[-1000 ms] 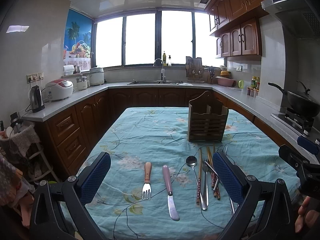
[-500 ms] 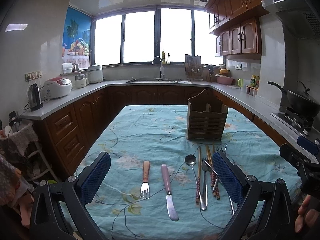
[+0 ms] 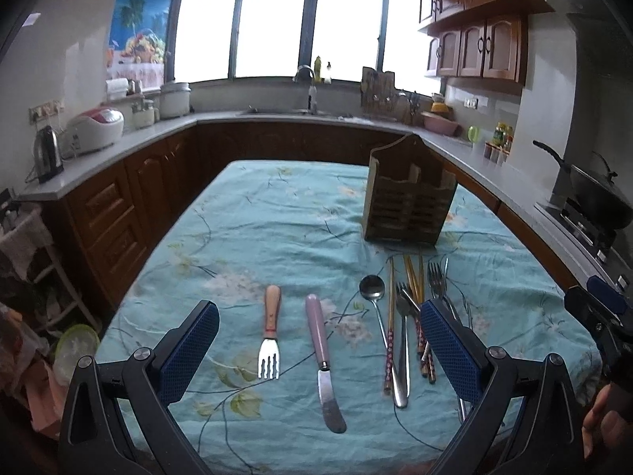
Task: Organize utensils
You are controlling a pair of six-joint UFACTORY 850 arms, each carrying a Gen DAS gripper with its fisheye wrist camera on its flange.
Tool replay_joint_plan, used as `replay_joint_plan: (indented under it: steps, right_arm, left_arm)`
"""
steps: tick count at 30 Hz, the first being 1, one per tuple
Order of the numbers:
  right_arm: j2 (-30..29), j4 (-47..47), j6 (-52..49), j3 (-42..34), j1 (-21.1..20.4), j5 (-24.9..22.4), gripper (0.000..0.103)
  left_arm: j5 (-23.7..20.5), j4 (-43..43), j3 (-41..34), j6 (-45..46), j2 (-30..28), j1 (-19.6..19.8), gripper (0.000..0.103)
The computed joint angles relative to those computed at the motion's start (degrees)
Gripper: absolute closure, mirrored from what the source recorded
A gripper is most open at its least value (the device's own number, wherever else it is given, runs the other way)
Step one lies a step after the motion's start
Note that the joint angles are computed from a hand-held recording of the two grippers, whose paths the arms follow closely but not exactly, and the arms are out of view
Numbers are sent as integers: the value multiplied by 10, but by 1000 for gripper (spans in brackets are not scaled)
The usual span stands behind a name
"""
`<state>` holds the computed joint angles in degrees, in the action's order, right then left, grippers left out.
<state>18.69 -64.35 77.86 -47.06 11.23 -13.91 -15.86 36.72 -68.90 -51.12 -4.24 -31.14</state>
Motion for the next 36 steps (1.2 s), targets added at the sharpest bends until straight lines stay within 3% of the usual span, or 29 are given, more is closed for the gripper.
replay_joint_plan:
  steps: [4, 12, 20, 29, 36]
  right_arm:
    - [-17, 89, -83, -9, -20, 14, 0]
    - [-69, 381, -365, -40, -62, 34, 1]
    - [-131, 710, -676, -84, -98, 15, 26]
    - [-205, 819, -790, -145, -124, -21, 48]
    - [-277, 861, -825, -209, -148, -72, 56]
  left_arm:
    - [-16, -151, -37, 157, -31, 11, 1]
    - [-52, -294, -110, 305, -93, 31, 6]
    - [-112, -391, -207, 418, -174, 45, 23]
    - [-192, -441, -335, 500, -279, 52, 30]
    - [-279, -499, -469, 565, -386, 63, 36]
